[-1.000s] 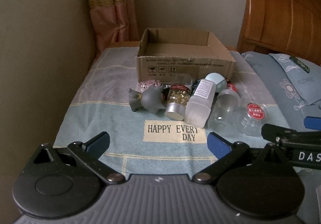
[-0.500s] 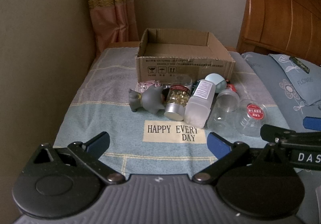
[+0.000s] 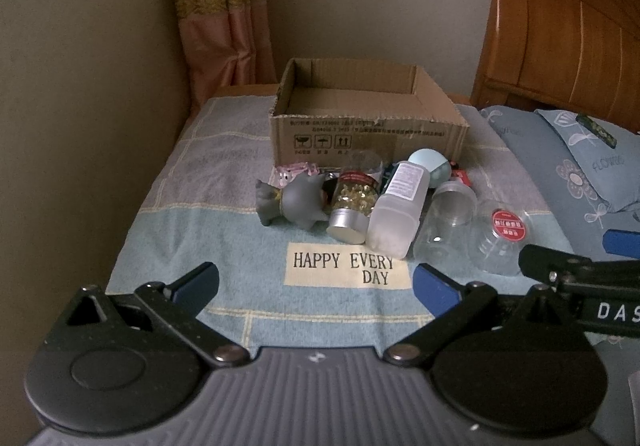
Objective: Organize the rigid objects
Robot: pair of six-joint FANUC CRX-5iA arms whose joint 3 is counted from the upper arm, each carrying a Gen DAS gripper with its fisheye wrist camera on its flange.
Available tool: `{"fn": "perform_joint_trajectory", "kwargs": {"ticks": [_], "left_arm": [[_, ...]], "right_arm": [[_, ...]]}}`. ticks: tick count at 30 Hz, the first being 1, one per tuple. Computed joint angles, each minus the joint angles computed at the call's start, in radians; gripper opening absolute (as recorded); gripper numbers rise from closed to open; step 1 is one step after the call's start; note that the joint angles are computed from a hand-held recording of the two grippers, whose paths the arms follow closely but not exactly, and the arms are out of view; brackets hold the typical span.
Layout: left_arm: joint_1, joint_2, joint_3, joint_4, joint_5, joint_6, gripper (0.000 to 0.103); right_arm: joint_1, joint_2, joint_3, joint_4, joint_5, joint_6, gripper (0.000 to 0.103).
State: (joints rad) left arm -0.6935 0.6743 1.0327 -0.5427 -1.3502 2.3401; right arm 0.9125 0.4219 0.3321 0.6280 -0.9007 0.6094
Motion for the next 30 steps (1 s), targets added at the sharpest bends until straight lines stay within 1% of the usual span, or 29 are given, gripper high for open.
{"fn": "perform_joint_trajectory", "kwargs": {"ticks": [4, 7, 13, 16, 21, 25, 30], "left_arm": [[0.004, -0.002, -0.007, 0.000, 0.014, -0.004, 0.102], [0.005, -0.003, -0.012, -0.004, 0.023, -0.003, 0.102], [0.014, -0.003, -0.025, 0.006, 0.040, -0.011, 0.102], [0.018, 0.005, -0.016, 0.005, 0.032, -0.019, 0.102], [0.036, -0.001, -0.041, 0.028, 0.059, -0.012, 0.102], [0.044, -0.003, -0.059, 0.027, 0.081, -0.008, 0.102], [0.050, 0.029, -0.029, 0.012, 0.066, -0.044, 0.102]], "right_arm": [[-0.004, -0.006, -0.016, 0.012, 0.027, -0.010, 0.103], [-0.008, -0.015, -0.040, 0.029, 0.064, -0.019, 0.103], [-0.024, -0.045, -0.118, 0.074, 0.192, -0.020, 0.103], [-0.031, -0.040, -0.127, 0.089, 0.211, -0.004, 0.103], [-0.049, -0.029, -0.121, 0.038, 0.232, 0.044, 0.103], [-0.066, -0.020, -0.129, 0.013, 0.248, 0.080, 0.103], [-0.094, -0.013, -0.133, -0.056, 0.274, 0.154, 0.103]]}}
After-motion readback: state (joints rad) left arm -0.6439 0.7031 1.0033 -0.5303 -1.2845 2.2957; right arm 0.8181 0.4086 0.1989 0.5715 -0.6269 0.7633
